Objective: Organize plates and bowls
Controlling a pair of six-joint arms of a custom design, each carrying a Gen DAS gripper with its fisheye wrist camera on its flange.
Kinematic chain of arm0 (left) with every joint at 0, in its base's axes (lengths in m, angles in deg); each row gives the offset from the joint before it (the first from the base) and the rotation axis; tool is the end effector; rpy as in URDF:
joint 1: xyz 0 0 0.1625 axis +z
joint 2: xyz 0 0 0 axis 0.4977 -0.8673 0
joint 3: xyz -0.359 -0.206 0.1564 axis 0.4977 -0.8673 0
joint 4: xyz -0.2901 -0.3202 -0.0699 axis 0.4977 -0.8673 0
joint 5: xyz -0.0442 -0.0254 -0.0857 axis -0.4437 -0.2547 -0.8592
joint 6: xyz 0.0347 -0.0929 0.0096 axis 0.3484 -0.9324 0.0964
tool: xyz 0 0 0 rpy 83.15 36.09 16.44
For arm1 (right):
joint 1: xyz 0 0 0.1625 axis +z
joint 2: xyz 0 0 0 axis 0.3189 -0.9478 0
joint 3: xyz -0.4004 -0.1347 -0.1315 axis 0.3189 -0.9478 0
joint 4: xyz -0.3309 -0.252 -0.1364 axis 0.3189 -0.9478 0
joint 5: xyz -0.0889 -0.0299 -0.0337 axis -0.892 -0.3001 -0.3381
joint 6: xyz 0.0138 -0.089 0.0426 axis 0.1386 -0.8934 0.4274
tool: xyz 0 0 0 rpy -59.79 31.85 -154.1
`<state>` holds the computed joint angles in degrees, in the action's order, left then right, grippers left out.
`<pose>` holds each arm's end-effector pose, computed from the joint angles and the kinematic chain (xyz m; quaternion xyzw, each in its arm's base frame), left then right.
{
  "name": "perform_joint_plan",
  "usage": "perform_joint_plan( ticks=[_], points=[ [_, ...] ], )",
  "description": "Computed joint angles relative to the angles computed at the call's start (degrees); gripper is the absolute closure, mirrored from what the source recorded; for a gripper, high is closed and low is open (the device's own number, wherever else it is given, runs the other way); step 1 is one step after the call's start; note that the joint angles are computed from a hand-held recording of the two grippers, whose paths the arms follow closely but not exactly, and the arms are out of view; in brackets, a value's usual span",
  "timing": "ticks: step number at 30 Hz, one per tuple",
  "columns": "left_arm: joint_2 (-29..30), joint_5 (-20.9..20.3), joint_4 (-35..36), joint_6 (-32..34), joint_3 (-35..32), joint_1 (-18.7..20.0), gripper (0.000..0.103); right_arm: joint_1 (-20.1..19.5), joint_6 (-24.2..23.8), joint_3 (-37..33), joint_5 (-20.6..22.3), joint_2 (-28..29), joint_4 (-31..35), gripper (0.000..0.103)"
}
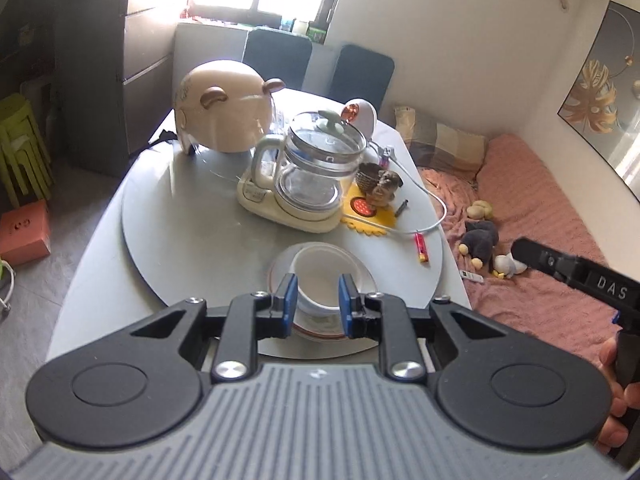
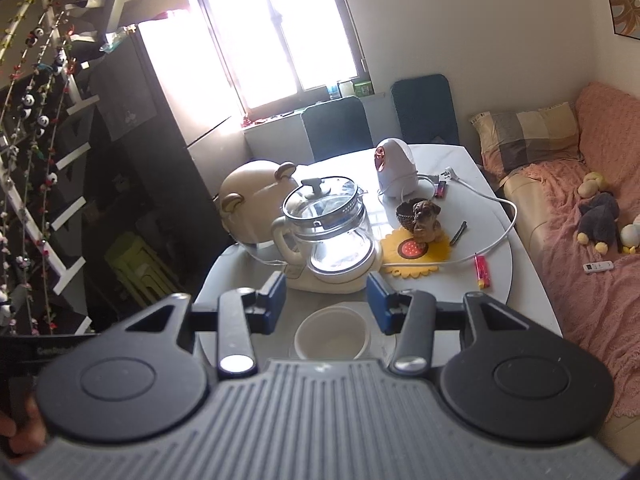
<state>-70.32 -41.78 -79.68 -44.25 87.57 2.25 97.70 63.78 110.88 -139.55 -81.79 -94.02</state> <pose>-0.2788 -0.4332 0.3707 0.0445 0.8686 -0.4133 0.2696 0.3528 -0.4993 0.2569 0.2297 -0.8791 0.3956 0.1338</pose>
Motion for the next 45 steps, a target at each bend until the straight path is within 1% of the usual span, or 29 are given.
perform_joint_plan(
  ticks=[2, 4, 6, 8, 10, 13, 17, 19, 21, 24, 28, 32, 37, 40, 42, 44, 45],
  points=[
    [-1.88, -0.13, 1.80, -0.43, 0.78, -1.20, 0.079, 0.86, 0.63, 1.13, -1.01, -0.46, -0.43, 0.055],
    [-3.47, 0.77, 4.87, -2.66, 1.14, -2.29, 0.079, 1.66, 1.66, 2.27, -1.82, -1.11, -0.72, 0.055],
    [-5.25, 0.40, 5.50, -3.28, 1.99, -3.09, 0.079, 2.82, 3.10, 3.06, -3.78, -1.41, -0.60, 0.055],
    [-6.55, 0.71, 8.23, -4.84, 2.47, -3.93, 0.079, 3.76, 4.02, 3.90, -5.20, -1.72, -0.39, 0.055],
    [-7.47, 1.06, 11.25, -6.55, 2.68, -4.53, 0.079, 4.63, 4.33, 4.83, -6.53, -1.94, -0.25, 0.055],
    [-9.35, 0.39, 14.48, -8.79, 3.61, -5.85, 0.079, 5.79, 4.93, 6.60, -8.20, -2.40, -0.23, 0.055],
    [-10.54, 0.14, 19.02, -10.29, 4.55, -7.94, 0.079, 7.05, 7.34, 8.01, -10.24, -3.03, 2.98, 0.055],
    [-11.16, 0.28, 20.33, -10.95, 4.90, -8.86, 0.079, 8.14, 6.89, 8.38, -12.59, -2.96, 2.81, 0.055],
    [-11.48, 0.21, 20.25, -11.53, 5.21, -9.05, 0.079, 8.95, 5.42, 8.67, -14.20, -2.92, 2.38, 0.055],
    [-12.02, -0.22, 19.95, -11.48, 5.55, -9.18, 0.076, 8.63, 8.02, 9.00, -13.23, -3.89, 4.24, 0.055],
    [-11.88, -0.01, 19.24, -10.09, 5.70, -9.28, 0.075, 9.00, 8.42, 9.44, -14.94, -3.49, 4.19, 0.055],
    [-11.61, 0.07, 19.03, -9.60, 5.70, -9.24, 0.074, 9.21, 8.81, 9.47, -15.19, -3.42, 5.60, 0.055],
    [-11.40, -0.82, 14.68, -6.59, 6.27, -8.04, 0.074, 9.19, 8.18, 9.22, -15.40, -3.18, 5.09, 0.055],
    [-10.76, -1.92, 12.81, -4.34, 6.11, -6.84, 0.074, 9.02, 8.89, 8.87, -15.80, -3.11, 5.86, 0.055],
    [-10.38, -2.67, 11.73, -3.12, 5.87, -6.17, 0.072, 8.90, 9.17, 8.74, -15.64, -2.97, 6.12, 0.055],
    [-10.16, -2.70, 11.08, -2.20, 5.76, -5.76, 0.065, 9.05, 9.23, 8.68, -16.03, -2.76, 6.05, 0.055],
    [-9.93, -2.75, 10.57, -1.46, 5.66, -5.51, 0.063, 9.14, 9.27, 8.72, -16.23, -2.73, 5.90, 0.055]
  ],
)
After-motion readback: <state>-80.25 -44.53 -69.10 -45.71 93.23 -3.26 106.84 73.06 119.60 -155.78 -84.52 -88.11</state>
